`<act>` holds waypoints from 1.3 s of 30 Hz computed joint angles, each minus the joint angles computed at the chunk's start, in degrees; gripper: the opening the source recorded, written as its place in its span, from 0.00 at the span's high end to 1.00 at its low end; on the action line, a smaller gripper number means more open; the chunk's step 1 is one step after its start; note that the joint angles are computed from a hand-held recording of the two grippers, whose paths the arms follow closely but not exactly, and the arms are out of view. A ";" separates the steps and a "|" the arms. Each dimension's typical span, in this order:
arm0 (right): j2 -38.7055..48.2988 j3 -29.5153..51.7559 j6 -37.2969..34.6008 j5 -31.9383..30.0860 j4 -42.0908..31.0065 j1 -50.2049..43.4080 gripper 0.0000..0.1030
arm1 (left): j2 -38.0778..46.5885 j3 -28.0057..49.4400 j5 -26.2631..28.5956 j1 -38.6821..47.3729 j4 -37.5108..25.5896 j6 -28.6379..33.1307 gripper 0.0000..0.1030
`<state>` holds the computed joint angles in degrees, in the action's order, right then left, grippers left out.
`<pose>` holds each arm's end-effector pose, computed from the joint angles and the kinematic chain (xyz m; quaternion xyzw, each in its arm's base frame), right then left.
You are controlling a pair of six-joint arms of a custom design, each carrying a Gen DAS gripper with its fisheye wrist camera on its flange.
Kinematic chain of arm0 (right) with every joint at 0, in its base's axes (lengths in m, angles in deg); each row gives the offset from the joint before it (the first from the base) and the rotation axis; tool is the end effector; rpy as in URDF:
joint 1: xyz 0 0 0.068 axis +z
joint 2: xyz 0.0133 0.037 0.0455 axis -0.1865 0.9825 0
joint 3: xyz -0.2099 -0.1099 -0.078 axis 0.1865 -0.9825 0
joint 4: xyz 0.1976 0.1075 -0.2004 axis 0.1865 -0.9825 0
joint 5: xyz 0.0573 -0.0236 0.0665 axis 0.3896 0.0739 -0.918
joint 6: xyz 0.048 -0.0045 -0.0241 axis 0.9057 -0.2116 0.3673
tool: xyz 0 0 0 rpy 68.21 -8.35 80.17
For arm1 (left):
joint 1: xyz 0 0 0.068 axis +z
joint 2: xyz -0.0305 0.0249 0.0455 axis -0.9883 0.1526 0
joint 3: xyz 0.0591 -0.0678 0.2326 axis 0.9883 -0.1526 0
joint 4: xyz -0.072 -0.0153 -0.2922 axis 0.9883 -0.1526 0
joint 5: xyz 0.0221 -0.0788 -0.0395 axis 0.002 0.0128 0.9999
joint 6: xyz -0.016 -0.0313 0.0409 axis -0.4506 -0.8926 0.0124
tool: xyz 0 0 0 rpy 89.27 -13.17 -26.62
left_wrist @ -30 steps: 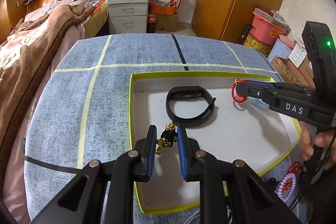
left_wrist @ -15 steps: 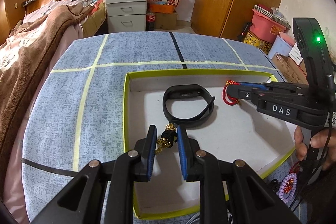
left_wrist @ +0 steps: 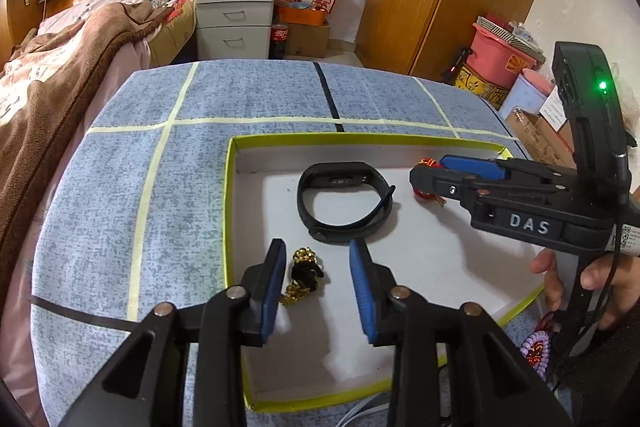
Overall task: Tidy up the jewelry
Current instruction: 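Open right gripper over the box while left gripper releases the gold clip, then lower the right gripper onto the purple coil hair tie and close it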
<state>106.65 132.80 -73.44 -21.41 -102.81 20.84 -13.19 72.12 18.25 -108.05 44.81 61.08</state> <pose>0.3037 0.1862 0.1797 -0.1243 0.9410 0.1223 0.2902 0.2401 -0.1214 0.1921 0.0897 0.9373 -0.1248 0.3129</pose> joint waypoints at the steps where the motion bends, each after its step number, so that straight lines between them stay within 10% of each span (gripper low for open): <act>1: -0.32 -0.11 0.10 0.09 -0.06 0.08 0.52 | -0.68 -0.24 -0.64 -0.37 -0.21 -0.09 0.66; 20: -29.42 -16.75 8.64 6.16 -5.10 6.57 0.52 | -28.37 -9.83 -0.41 -3.88 -11.07 -5.80 0.54; 39: -59.49 -33.66 32.10 24.41 -26.67 27.99 0.52 | -49.25 -18.85 -5.11 -12.33 -23.28 -13.31 0.52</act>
